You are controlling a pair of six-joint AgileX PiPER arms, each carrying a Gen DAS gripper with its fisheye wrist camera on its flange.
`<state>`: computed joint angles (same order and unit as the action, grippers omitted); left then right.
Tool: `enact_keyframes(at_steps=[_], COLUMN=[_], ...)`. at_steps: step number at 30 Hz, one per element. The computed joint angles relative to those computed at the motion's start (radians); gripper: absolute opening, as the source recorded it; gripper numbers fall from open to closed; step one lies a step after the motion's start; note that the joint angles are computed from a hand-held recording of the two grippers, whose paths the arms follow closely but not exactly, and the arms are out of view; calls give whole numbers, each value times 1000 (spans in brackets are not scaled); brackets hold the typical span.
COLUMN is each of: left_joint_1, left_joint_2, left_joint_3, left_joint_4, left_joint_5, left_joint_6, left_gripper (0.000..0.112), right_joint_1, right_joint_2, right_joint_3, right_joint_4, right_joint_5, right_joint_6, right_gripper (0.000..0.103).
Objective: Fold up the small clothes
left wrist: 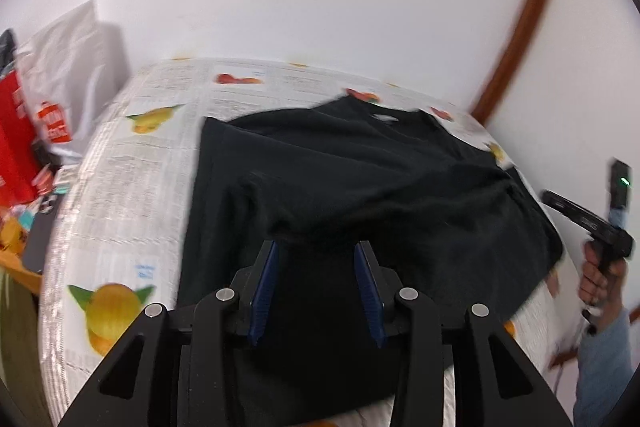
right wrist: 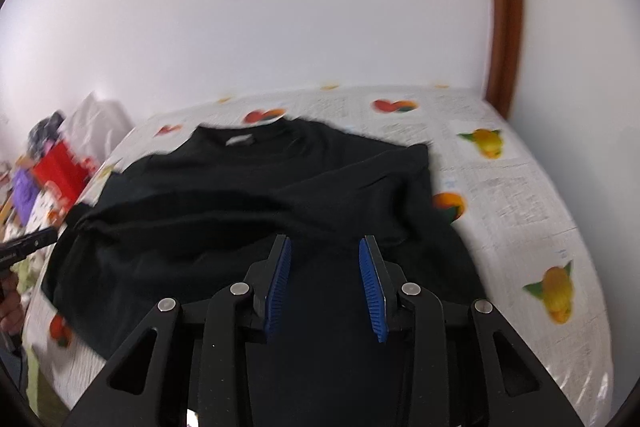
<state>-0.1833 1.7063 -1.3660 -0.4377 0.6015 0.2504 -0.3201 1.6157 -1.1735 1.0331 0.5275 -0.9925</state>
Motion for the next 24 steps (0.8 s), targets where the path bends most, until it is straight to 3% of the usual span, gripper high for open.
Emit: enact_keyframes(at_steps=[3, 8, 13, 18, 21, 24], left_joint_1=[-30, -88, -104, -70, -38, -12], left_joint_2=[36, 149, 308, 467, 472, 429], left_joint_3=[-19, -128, -369, -668, -691, -623], left_joint_4=[-26, 122, 255, 353, 345, 344], left_joint_5=[46, 39, 117, 251, 266, 227], left_joint_6=[30, -110, -252, -390, -380, -336], left_gripper=[40, 40, 40, 40, 39, 40], right_joint_1=[39, 90, 107, 101, 64, 51], right_joint_2=[33, 152, 281, 414, 459, 410], right_joint_3=[-2, -103, -302, -567, -667, -593], right_joint_4=[-26, -152, -291, -479, -455, -466], right_joint_5=[7, 3, 34, 82, 151, 64], right_joint_6=[9, 169, 362, 605, 594, 522], right_gripper=[35, 35, 35, 32, 33, 35])
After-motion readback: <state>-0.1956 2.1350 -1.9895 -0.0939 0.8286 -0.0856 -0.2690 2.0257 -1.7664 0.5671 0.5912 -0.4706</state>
